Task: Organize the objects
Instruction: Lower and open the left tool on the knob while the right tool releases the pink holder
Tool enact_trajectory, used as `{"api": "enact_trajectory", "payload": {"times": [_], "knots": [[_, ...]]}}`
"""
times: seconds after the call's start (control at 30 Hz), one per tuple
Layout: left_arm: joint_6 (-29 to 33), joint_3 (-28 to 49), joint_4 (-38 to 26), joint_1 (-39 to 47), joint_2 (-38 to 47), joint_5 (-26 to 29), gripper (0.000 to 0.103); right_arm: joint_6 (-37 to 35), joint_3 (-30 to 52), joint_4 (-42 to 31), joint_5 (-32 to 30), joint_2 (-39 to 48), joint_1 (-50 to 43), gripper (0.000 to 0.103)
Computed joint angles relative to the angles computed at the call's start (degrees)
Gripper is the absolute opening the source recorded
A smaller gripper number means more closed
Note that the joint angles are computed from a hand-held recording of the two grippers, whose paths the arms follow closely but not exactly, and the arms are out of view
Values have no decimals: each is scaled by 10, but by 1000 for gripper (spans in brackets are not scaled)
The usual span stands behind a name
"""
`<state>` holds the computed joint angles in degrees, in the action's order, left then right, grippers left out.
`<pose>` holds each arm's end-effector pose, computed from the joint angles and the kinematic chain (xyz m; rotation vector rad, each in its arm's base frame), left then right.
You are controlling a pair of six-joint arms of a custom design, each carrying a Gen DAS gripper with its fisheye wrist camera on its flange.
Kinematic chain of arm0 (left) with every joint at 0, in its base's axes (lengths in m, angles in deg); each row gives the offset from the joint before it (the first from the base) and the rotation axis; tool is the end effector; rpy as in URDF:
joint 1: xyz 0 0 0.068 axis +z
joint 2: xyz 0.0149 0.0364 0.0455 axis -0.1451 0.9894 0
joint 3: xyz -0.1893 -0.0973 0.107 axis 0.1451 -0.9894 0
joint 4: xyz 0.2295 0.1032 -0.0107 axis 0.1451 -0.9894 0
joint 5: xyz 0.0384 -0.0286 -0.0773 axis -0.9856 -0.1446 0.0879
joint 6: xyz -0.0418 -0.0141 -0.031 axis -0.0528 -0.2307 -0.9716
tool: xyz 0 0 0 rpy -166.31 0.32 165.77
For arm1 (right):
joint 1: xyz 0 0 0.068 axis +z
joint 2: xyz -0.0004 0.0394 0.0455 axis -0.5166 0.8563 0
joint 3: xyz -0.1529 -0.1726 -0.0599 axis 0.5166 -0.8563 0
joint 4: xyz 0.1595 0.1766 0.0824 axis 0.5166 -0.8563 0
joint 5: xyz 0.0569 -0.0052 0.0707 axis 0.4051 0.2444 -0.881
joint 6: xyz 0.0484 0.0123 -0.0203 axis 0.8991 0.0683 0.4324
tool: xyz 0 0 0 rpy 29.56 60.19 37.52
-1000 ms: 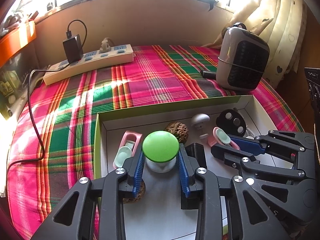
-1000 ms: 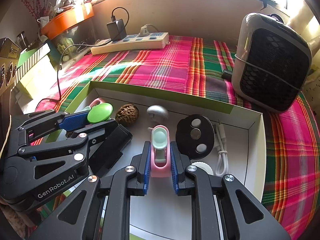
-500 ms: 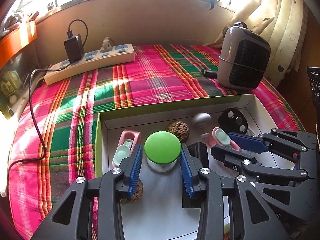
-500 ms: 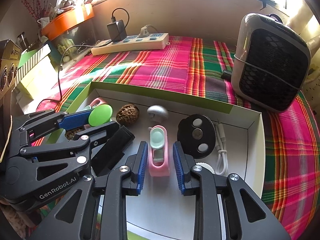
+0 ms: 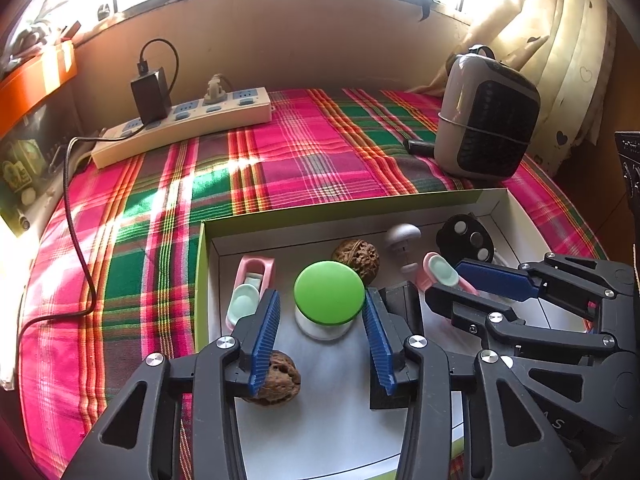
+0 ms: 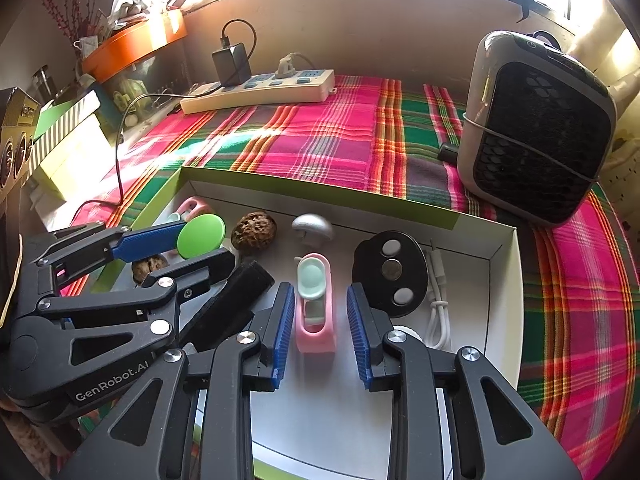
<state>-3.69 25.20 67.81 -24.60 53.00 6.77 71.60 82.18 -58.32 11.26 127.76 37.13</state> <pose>0.2415 -0.0828 0.1283 0.8942 2.3328 -0.4067 0.1492 0.3186 0.1193 0.2473 2.4725 0.0486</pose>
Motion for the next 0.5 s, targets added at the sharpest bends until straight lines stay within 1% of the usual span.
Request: {"api": "enact_trajectory", "payload": {"times": [0.17,0.23,0.5], "knots": [[-1,-1,-3,2,-6,-3,42,3,7,-11,3,2,2,30],[-2,-3,-2,1,-8,-3,43,8,14,-23,7,5,4,34],[-4,-10,-3,2,-18,-1,44,15,18,-34,9,5,8,35]]}}
